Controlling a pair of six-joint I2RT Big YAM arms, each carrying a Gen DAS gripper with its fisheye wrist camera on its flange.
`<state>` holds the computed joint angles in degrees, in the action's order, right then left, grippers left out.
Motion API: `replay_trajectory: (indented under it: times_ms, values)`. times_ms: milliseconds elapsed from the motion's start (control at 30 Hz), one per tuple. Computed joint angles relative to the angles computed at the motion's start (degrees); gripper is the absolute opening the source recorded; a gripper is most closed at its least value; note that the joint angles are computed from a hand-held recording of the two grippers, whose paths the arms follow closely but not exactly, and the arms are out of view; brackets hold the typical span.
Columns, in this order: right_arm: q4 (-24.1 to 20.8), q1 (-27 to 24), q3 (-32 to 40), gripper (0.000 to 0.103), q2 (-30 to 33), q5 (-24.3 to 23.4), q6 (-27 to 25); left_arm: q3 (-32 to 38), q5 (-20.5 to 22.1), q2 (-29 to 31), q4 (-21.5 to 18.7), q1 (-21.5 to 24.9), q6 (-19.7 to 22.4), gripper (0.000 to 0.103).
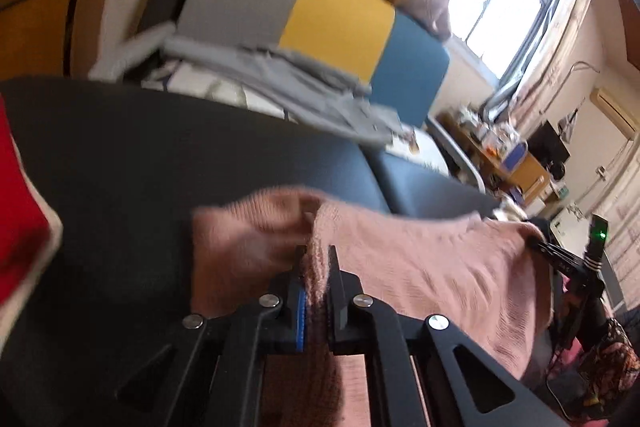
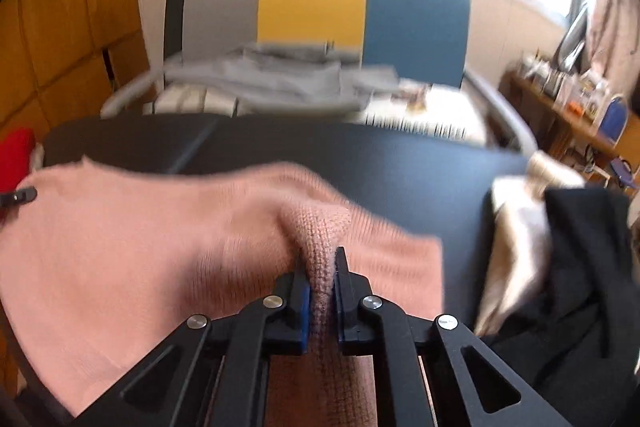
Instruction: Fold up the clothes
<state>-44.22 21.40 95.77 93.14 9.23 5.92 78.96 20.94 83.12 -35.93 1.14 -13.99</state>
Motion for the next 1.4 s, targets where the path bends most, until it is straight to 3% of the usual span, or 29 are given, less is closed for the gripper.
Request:
replay_trajectory:
  times_ms: [100, 233, 300, 367, 400, 433, 533, 600, 667, 733, 867, 933, 1000, 1100, 1133, 1200, 1233, 1300, 1400]
  values:
    - [1.8, 0.1, 1.1, 0.009, 1.7, 1.6, 0.6, -0.9, -1.8, 0.8, 0.7, 0.4, 0.0, 0.006]
    - [-2.4, -1.2, 2.9, 0.011, 6.3, 0.1, 4.7, -0.3, -5.1, 4.9, -4.2, -0.2, 1.9, 0.01]
    - [-2.9, -1.8, 2.7, 0.022, 7.4, -0.6, 6.9, -2.0, -3.2, 4.1, -1.1, 0.9, -0.8, 0.013]
    - [-1.0, -2.4, 1.1, 0.03, 6.7, -0.7, 9.1, -1.2, -3.6, 4.1, -2.9, 1.1, -1.6, 0.015]
    - [-0.1, -2.7, 0.3, 0.044, 6.3, -0.8, 10.3, -0.8, -4.2, 4.0, -3.7, 1.1, -2.0, 0.015]
    - [0.4, -2.7, -0.2, 0.046, 5.6, 0.0, 11.0, -0.8, -6.7, 3.1, -3.8, 0.6, -2.1, 0.015]
    - [5.4, -2.1, -3.9, 0.045, 1.0, 1.8, 12.9, -2.7, -11.1, -0.7, 0.0, -1.5, -2.9, 0.018]
    - [8.0, -0.9, -5.6, 0.043, -1.6, -0.8, 12.6, -4.2, -12.7, -3.1, 3.7, -3.3, -3.1, 0.019]
    - [9.0, 0.7, -6.1, 0.041, -2.6, -4.2, 11.1, -3.7, -11.7, -3.0, 4.3, -5.7, -1.8, 0.02]
    - [7.3, 2.9, -4.7, 0.04, -1.5, -7.7, 8.1, -2.3, -10.5, -1.2, 2.2, -8.2, 0.8, 0.02]
    - [-0.5, 5.6, 1.3, 0.04, 4.6, -7.6, 3.8, -2.1, -17.8, 3.0, -1.7, -12.1, 8.2, 0.02]
    - [-4.2, 5.1, 2.7, 0.04, 7.0, -4.7, 5.0, -4.8, -15.4, 1.8, 2.4, -10.8, 7.3, 0.022]
    - [0.6, 3.1, -1.0, 0.04, 5.9, -4.4, 6.0, -5.3, -13.9, 1.5, 2.6, -9.7, 5.1, 0.022]
    - [2.8, 1.4, -3.2, 0.031, 4.4, -5.3, 9.7, -5.5, -13.1, 1.5, 2.8, -9.2, 4.3, 0.022]
    - [3.3, 0.8, -3.8, 0.031, 3.9, -5.6, 11.0, -5.4, -13.9, 1.3, 2.2, -9.5, 4.7, 0.022]
    - [3.3, 1.6, -5.5, 0.034, 1.6, -1.5, 12.5, -4.8, -17.8, 0.5, 0.5, -11.0, 5.1, 0.022]
    - [5.4, 1.9, -7.8, 0.035, -0.6, -2.7, 13.5, -6.0, -18.5, -1.2, 1.6, -11.9, 4.9, 0.02]
    - [10.4, 2.5, -12.7, 0.035, -5.4, -5.9, 15.8, -9.1, -14.7, -4.3, 5.4, -13.0, 3.7, 0.021]
    - [10.5, 5.5, -15.7, 0.035, -9.6, -9.1, 14.5, -11.9, -11.7, -7.4, 7.8, -17.1, 6.4, 0.021]
